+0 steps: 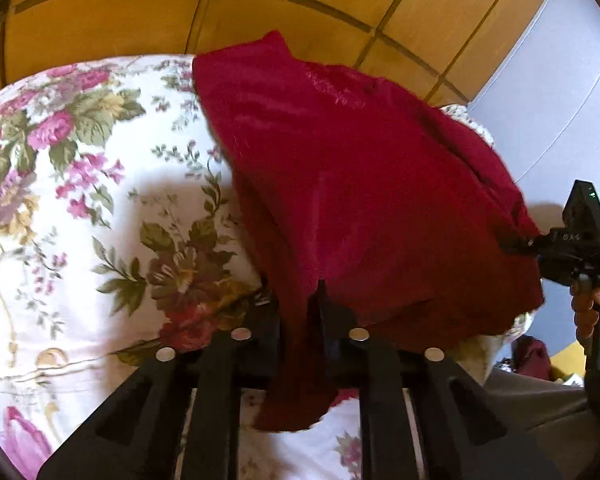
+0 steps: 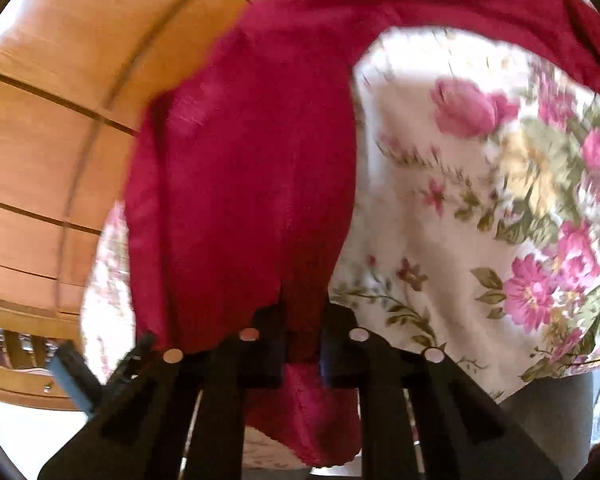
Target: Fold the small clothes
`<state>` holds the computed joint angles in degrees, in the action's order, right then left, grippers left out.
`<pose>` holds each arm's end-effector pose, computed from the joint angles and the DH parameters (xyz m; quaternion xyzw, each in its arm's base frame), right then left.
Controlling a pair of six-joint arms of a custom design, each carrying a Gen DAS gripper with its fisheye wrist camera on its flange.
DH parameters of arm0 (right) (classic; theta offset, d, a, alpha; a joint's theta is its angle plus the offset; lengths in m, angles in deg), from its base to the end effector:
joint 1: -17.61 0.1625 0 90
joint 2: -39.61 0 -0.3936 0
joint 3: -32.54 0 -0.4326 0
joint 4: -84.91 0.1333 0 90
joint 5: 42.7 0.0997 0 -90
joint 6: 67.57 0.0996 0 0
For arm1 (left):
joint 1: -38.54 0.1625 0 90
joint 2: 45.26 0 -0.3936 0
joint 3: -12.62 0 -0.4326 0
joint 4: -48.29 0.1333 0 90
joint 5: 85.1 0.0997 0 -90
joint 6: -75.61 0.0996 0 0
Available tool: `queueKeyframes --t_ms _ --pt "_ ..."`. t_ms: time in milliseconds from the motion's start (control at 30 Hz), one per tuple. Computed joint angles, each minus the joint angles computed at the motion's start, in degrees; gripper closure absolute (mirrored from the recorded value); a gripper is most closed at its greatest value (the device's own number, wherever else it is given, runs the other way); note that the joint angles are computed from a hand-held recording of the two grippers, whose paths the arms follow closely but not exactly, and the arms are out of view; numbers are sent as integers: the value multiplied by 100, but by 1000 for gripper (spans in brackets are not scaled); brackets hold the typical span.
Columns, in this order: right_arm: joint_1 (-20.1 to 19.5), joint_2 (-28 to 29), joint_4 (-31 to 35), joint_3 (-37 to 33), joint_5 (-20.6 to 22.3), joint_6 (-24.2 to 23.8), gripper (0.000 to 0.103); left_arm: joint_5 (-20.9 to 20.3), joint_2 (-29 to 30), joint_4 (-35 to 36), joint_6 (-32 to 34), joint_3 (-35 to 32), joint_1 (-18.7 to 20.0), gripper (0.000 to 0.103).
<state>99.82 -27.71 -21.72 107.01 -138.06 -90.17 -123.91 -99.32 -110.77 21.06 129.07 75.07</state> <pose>0.0286 -0.7061 0.3904 0.1245 -0.9877 0.0674 0.0666 -0.3066 -0.4896 0.0474 -0.0336 0.9001 -0.3798 0.2110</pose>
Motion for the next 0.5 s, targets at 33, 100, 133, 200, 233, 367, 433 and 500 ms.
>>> queueKeyframes --t_ms 33,100,133,200,233,367,433,500 --pt "35 -103 -87 51 -5 -109 94 -31 -132 -101 24 107 -78 91" --pt "88 -363 -290 157 114 -429 95 -141 -367 -372 63 309 -185 92" --pt "90 -440 -319 165 128 -565 95 -217 -498 -478 34 427 -239 92" --pt "60 -542 -222 201 233 -818 96 -273 -696 -334 -175 568 -332 92" --pt "43 -498 79 78 302 -925 96 -242 -818 -69 -364 655 -377 92" --pt "-7 -253 195 -1 -142 -759 37 -182 -1049 1224 -1159 845 -316 91" --pt "-78 -44 53 -169 -300 -341 36 -211 -1027 987 -1177 1004 -315 89" --pt "-132 87 -158 -251 -444 31 36 -4 -977 1120 -1233 989 -424 62"
